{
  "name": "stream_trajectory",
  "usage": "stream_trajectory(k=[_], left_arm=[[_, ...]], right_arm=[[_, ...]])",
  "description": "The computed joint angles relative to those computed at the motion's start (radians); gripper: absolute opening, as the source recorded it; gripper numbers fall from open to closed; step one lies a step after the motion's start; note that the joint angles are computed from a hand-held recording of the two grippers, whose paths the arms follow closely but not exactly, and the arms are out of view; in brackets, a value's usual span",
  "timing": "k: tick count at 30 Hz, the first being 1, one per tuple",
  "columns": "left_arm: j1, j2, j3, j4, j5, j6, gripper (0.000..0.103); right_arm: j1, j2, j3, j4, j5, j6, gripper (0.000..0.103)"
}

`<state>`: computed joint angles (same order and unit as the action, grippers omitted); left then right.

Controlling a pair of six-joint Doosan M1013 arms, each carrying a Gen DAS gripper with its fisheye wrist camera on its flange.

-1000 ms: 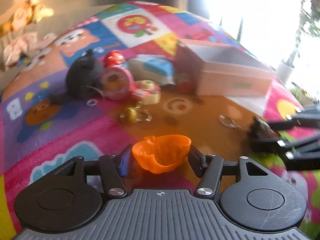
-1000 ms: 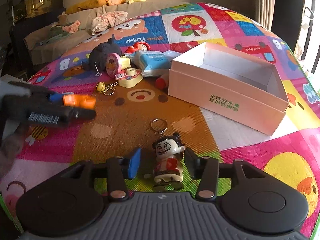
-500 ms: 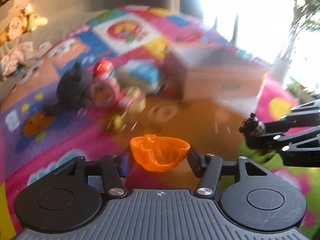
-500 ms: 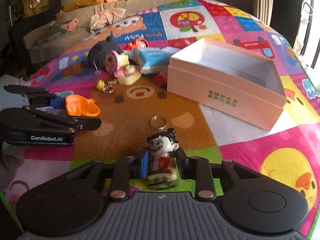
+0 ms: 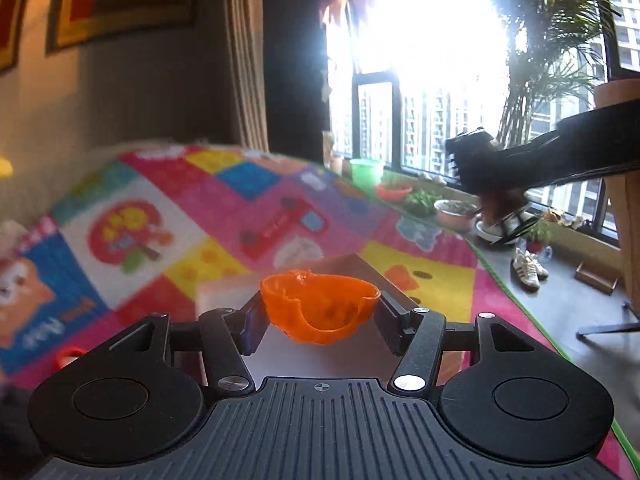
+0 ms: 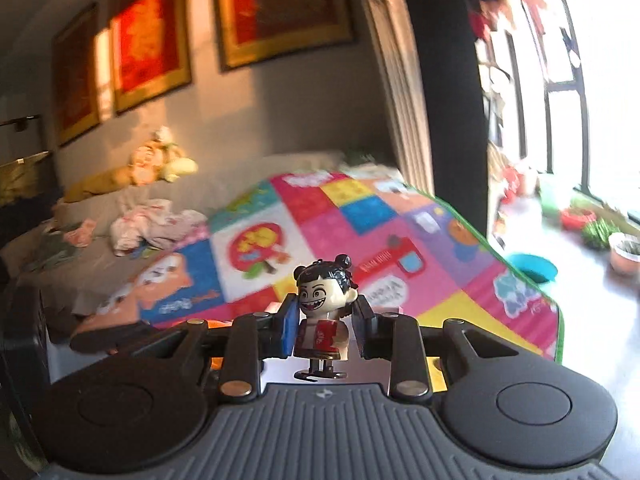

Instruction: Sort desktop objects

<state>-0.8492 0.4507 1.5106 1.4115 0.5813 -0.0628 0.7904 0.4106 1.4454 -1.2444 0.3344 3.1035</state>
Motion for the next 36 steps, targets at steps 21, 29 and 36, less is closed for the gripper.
stream_trajectory(k=[21,29,36], left_arm=[[-0.056,-0.169,0.324,-0.186,0.343,-0.145,0.103],[-0.020,-0.206,0.376,-0.284,0.396,-0.443,0.103],[-0.054,-0.195,0.381,-0.181,0.434,-0.448,0.103]], right_arm=[[0.020,0.184,-0.170,0.197,0.228,-0.300,0.055],[0.089,0.164,-0.125,0.493,0.024,-0.740,0.048],[0.138,0.297,-0.333,0.536,0.083,-0.971,0.044]])
